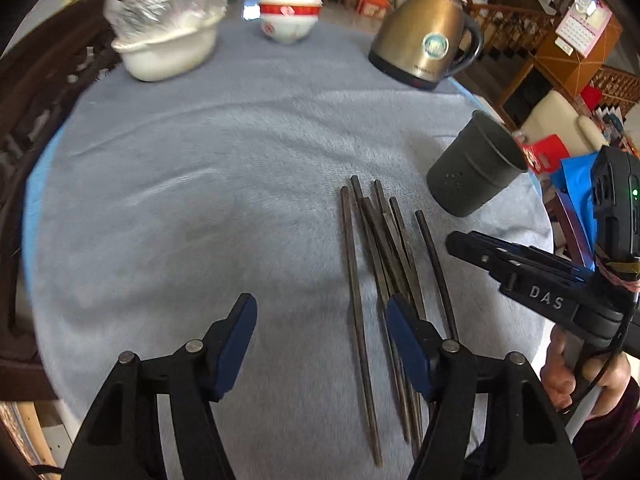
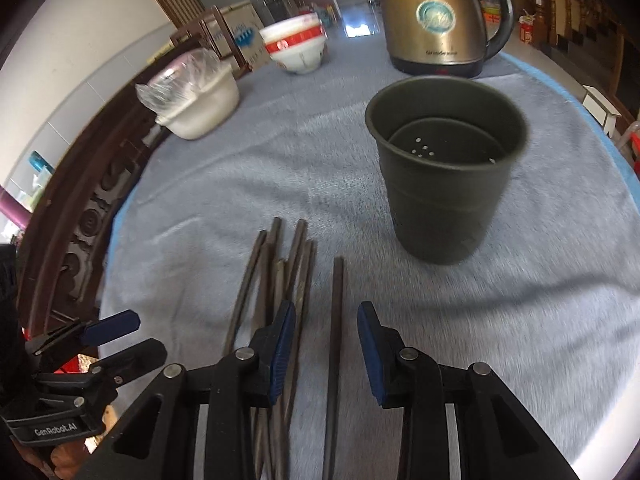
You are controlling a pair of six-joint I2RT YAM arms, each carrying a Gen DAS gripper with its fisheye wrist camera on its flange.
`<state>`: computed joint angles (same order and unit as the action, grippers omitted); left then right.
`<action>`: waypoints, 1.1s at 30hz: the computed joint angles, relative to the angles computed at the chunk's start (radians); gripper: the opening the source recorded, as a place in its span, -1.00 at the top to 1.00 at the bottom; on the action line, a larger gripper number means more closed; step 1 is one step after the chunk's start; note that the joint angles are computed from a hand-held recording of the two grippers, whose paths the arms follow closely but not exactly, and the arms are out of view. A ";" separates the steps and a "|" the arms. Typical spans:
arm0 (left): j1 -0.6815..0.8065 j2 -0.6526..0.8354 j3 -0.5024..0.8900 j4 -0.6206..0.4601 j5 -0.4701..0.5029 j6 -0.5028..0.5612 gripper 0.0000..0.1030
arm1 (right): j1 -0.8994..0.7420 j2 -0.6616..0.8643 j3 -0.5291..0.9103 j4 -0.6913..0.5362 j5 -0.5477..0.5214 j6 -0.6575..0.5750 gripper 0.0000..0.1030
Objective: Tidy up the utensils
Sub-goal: 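Lower the left tool to the chopsticks while the right tool also approaches them, then close the left gripper on one chopstick while the right gripper closes on another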
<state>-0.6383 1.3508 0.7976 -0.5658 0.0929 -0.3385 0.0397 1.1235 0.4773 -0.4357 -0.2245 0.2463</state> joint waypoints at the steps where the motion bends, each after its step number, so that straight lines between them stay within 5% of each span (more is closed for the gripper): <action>1: 0.009 0.036 0.017 0.003 0.013 0.011 -0.34 | -0.005 0.039 0.013 0.011 -0.002 -0.009 0.31; 11: 0.089 0.291 0.175 -0.016 0.112 0.114 -0.33 | 0.032 0.293 0.086 0.095 0.030 -0.019 0.83; 14: 0.089 0.349 0.224 -0.037 0.117 0.153 -0.10 | 0.023 0.286 0.076 0.107 0.020 -0.027 0.84; 28: 0.109 0.526 0.445 -0.117 0.094 0.185 0.08 | -0.122 -0.121 0.026 -0.118 -0.119 -0.119 0.85; 33: 0.087 0.598 0.530 -0.120 0.062 0.149 0.36 | -0.150 -0.236 0.029 -0.189 -0.155 -0.121 0.85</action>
<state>-0.5514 1.9486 1.3272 -0.6860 0.1549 -0.1894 -0.1101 0.8871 0.5058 -0.6247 -0.3793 0.1257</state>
